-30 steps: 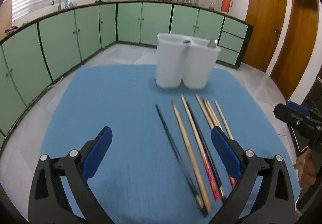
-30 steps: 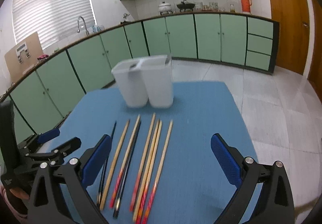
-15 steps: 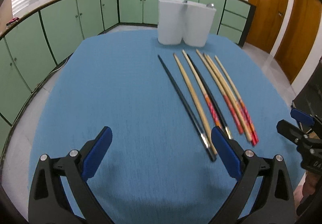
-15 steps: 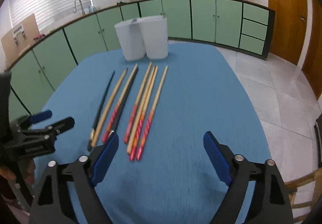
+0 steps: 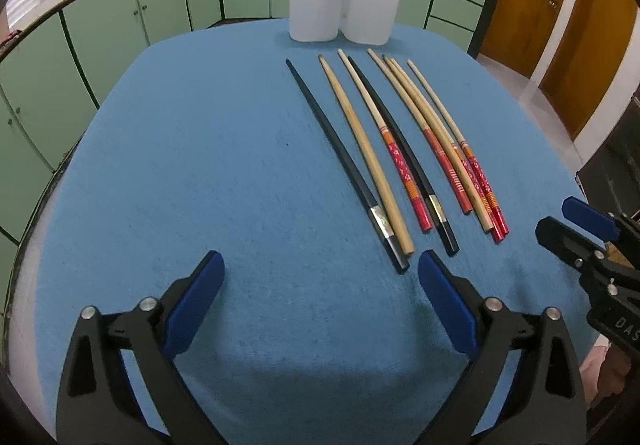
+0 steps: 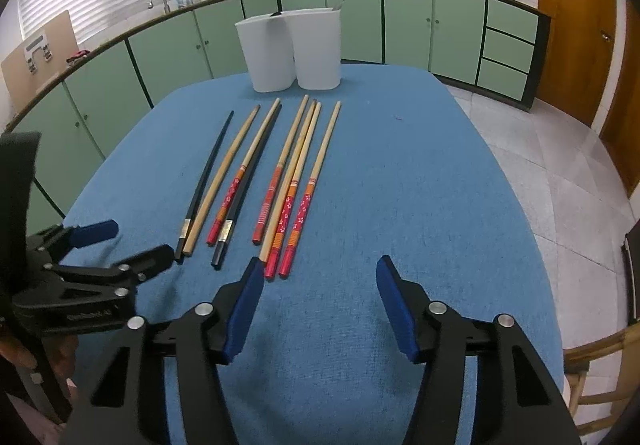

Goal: Organize utensils
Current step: 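Withdraw both tools back over the row of chopsticks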

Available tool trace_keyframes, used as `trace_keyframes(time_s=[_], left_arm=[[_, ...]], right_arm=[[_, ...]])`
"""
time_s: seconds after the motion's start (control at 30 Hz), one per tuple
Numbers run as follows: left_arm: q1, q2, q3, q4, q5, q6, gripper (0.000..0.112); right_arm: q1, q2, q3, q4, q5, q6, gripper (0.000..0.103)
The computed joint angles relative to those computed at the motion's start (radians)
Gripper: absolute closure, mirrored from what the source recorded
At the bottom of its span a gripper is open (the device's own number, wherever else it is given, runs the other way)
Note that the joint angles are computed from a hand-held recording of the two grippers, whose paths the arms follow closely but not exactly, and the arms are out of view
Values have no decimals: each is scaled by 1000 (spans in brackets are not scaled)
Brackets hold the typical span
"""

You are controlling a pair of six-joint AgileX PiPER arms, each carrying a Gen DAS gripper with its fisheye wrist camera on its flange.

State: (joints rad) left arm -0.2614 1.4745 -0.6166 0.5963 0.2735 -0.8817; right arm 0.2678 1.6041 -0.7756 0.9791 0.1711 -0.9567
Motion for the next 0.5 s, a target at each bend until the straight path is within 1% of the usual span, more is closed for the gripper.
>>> trace_keyframes(time_s=[0.03,0.17,0.3,0.37,0.43,0.5], left_arm=[[-8,6,-2,8,6,-10,27],[-46,13,-1,84,32,-96,27],[-56,14,-14,63,46,-76,27],[-72,25,-20,103,60,-123,28],[-82,29,-24,135,70,-166,30],[-80,28,-25,136,72,-170,33]], right_arm=[[1,2,-2,0,-1,3,46],[2,11,-13,13,-1,-3,46],[1,7,-7,61,-1,-53,46],[-2,4,-4,73,-1,-67,46],[-3,1,-1,91,-2,-84,46],[-7,-2,4,114,-3,-108,46]])
